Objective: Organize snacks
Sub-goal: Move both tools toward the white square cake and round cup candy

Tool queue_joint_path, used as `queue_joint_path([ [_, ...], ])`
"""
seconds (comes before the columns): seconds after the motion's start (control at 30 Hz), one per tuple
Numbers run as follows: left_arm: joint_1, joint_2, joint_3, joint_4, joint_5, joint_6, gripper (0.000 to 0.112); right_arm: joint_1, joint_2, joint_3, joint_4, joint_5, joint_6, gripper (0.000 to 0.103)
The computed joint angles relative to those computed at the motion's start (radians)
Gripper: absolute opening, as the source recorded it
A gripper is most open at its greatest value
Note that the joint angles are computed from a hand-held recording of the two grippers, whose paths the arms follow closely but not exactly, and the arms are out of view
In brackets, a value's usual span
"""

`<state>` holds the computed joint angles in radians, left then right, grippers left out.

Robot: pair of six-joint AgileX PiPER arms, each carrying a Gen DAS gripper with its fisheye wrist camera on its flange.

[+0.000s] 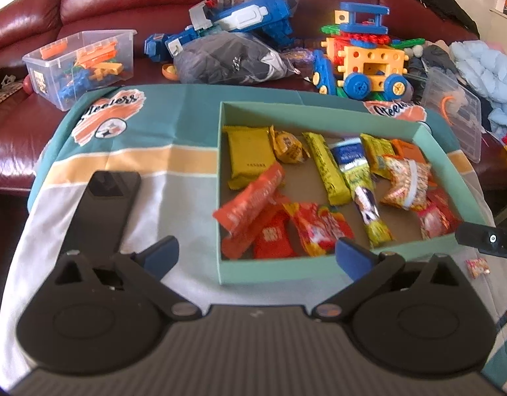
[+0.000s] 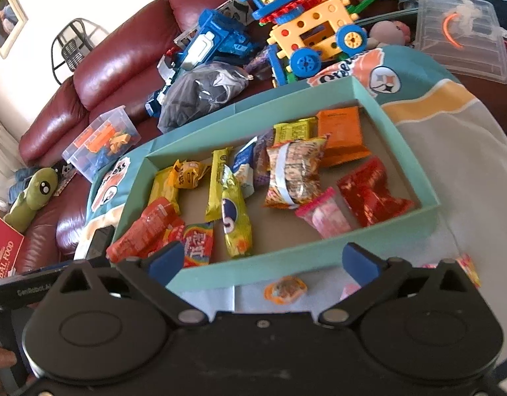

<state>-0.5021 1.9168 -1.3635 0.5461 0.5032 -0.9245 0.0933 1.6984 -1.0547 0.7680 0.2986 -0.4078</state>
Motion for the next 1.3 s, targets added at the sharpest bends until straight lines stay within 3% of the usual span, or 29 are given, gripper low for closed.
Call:
queue_joint_path([
  [0.33, -0.086, -0.066, 0.107, -0.020, -0.014, -0.017, 0.103, -0.050, -0.143, 0.184, 0.035, -0.014, -0.030, 0.103],
  [0.7, -0.203, -0.023, 0.111, -0.109, 0.002, 0.068, 0.103, -0.108, -0.216, 0.314, 0.125, 0.000, -0.126, 0.103],
  [1.03, -0.256, 0.044, 0.069, -0.303, 0.008, 0.294, 0.103, -0.146, -0.218, 0.375, 0.209, 0.023, -0.219, 0.103],
  [1.3, -0.278, 0.079, 0.058, -0.530, -0.009, 0.528, 0.103, -0.103, -0.214, 0.399, 0.284, -0.020, -0.318, 0.103],
])
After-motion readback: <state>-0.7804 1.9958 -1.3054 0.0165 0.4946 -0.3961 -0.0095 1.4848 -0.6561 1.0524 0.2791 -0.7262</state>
